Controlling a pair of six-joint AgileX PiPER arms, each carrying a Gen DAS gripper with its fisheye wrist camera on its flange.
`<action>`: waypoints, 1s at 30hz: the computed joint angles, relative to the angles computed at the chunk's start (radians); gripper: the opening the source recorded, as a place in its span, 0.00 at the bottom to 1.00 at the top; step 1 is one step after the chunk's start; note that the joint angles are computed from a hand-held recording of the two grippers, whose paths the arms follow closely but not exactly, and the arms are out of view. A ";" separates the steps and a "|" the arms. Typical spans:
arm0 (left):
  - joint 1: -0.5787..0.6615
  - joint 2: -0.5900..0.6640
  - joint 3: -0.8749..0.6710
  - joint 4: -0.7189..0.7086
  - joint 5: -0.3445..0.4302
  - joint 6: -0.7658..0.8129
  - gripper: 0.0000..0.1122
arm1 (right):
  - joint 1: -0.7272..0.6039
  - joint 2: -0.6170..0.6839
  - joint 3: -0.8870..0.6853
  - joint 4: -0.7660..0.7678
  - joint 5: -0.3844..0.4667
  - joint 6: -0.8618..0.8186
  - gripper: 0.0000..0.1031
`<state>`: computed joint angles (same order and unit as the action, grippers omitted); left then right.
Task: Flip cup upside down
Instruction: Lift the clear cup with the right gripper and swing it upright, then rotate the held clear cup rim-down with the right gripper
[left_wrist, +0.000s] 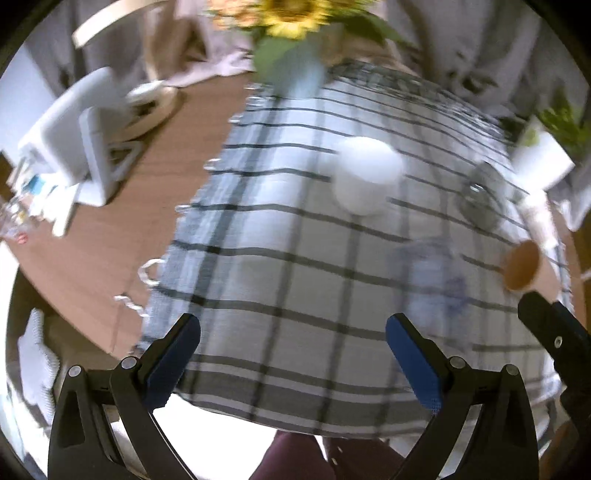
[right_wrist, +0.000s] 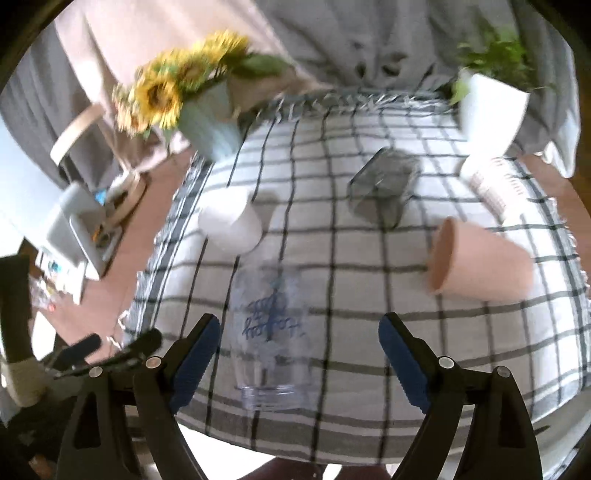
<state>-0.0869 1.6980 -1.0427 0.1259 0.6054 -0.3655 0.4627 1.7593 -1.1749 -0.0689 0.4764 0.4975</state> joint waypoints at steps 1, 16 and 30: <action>-0.007 0.010 -0.020 -0.048 0.015 0.048 0.91 | -0.010 -0.014 0.004 -0.004 0.004 0.006 0.85; -0.103 0.272 -0.368 -0.205 0.193 0.125 0.88 | -0.217 -0.102 0.101 0.082 -0.004 -0.004 0.85; -0.117 0.456 -0.567 -0.205 0.309 0.089 0.66 | -0.299 -0.018 0.063 0.242 0.016 -0.161 0.85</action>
<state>-0.2043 2.1536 -1.6096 -0.0794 0.9139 -0.2762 0.1639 1.7411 -1.1122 0.1736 0.4929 0.3365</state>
